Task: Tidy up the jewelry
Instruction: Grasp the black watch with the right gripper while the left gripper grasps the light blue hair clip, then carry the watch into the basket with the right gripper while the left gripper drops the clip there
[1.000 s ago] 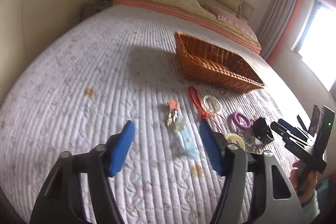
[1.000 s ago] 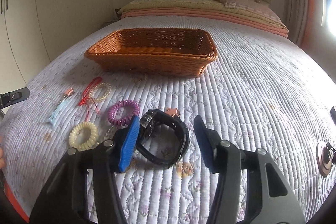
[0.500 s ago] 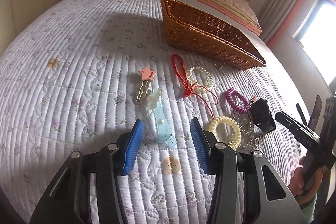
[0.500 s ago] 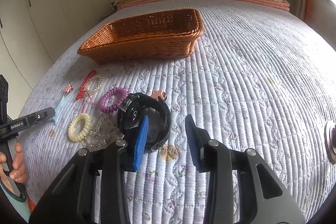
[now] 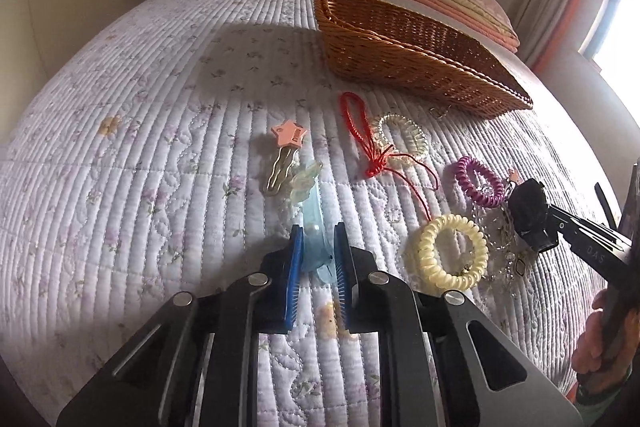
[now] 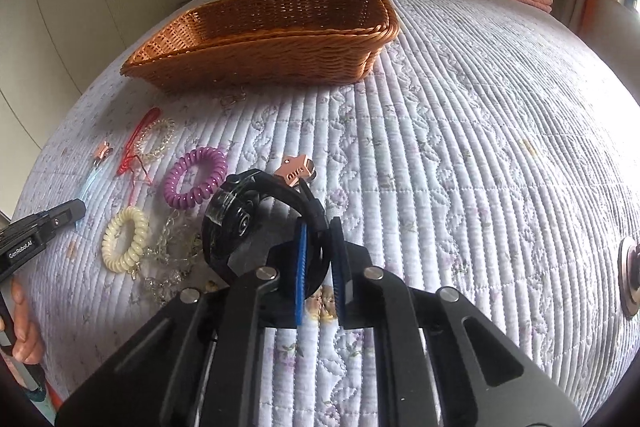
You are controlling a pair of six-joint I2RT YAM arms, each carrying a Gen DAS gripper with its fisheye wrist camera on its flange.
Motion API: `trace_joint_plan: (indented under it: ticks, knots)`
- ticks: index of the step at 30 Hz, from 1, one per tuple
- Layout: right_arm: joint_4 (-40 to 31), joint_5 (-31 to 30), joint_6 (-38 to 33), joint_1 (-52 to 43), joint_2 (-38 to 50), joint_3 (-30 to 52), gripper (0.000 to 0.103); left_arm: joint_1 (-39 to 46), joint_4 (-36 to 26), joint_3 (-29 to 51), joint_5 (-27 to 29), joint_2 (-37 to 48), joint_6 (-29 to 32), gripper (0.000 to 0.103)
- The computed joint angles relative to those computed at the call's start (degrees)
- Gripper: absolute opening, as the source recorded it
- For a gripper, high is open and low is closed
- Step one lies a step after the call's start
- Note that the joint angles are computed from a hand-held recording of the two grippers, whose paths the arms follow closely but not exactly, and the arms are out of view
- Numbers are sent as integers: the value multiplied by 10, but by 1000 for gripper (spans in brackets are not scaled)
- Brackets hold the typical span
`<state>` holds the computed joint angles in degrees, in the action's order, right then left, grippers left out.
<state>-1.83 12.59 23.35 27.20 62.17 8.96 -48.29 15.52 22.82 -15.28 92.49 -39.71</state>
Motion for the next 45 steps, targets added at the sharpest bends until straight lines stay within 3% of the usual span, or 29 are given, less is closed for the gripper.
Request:
trace_joint_plan:
  ticks: [7, 12, 16, 20, 23, 27, 30, 34, 38, 45]
  knots:
    - [-60, 69, 32, 68, -59, -3, 8, -37, 35, -26, -27, -32, 1, 12]
    - [-88, 50, 23, 48, -125, -8, 9, -63, 24, -35, -50, -80, 7, 12]
    - [-157, 58, 19, 55, -210, 14, 9, -72, -1, -21, -65, -112, 22, 12]
    - [-168, 64, -7, 47, -229, 66, 9, -50, -11, 23, -49, -127, 69, 12]
    - [-114, 50, -47, 13, -160, 120, 8, -25, -17, 93, -30, -104, 121, 12]
    - [-16, 1, -85, -52, 2, 202, 8, 17, -20, 208, 16, -20, 173, 12]
    - [19, -41, -93, -95, 124, 270, 8, 50, -20, 272, 66, 45, 188, 12]
    - [8, -115, -85, -146, 275, 374, 9, 90, -38, 365, 128, 154, 185, 12]
    - [-18, -117, -76, -150, 380, 444, 9, 110, -63, 427, 154, 233, 181, 12]
    - [-21, -105, -76, -148, 445, 474, 9, 119, -85, 469, 168, 286, 175, 12]
